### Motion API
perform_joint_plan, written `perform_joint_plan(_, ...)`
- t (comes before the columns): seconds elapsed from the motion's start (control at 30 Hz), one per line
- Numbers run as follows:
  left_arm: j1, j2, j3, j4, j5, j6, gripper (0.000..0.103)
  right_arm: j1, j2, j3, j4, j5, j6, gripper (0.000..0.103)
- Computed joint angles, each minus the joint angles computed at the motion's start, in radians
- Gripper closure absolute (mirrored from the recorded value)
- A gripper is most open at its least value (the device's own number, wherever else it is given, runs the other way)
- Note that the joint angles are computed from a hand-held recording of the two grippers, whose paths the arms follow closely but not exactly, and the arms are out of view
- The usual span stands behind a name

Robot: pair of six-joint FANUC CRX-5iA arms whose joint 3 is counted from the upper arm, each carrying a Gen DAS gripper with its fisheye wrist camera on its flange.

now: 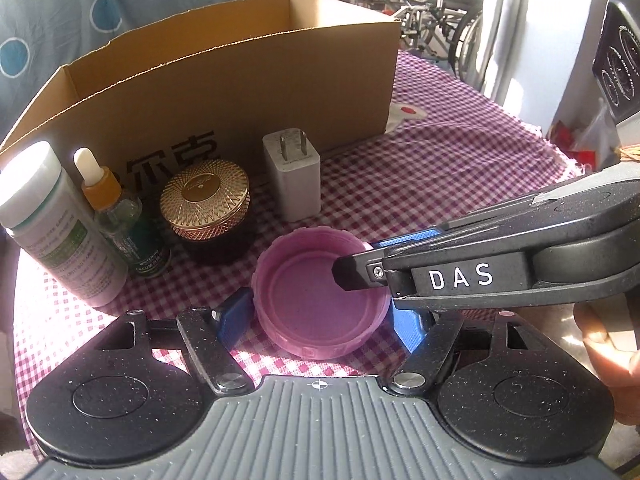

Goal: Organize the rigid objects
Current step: 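Close the right gripper on the pink lid rim and lift it, then carry the pink lid into the box and open the right gripper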

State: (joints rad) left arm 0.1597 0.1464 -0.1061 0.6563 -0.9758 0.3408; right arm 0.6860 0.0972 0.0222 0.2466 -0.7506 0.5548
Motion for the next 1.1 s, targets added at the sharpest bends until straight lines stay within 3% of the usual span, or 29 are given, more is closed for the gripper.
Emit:
perform_joint_plan(0.47,0.002,-0.035,-0.024,0.032,0.008,-0.002,0.030,0.021,-0.034,-0.055,0.098,0.046,-0.078,0.080)
perform_joint_plan(0.83,0.023,-0.117,-0.082,0.169,0.052,-0.096,0.030,0.041,-0.100,-0.094,0.232,0.114,-0.177,0.080)
perform_joint_plan(1.0,0.021,-0.104,-0.029,0.256,0.063,-0.123,0.030,0.022,-0.082,-0.027,0.287,0.137,-0.120,0.080)
perform_joint_plan(1.1,0.013,-0.075,0.039,0.270,0.067,-0.092,0.030,-0.010,-0.045,0.074,0.218,0.138,-0.001,0.080)
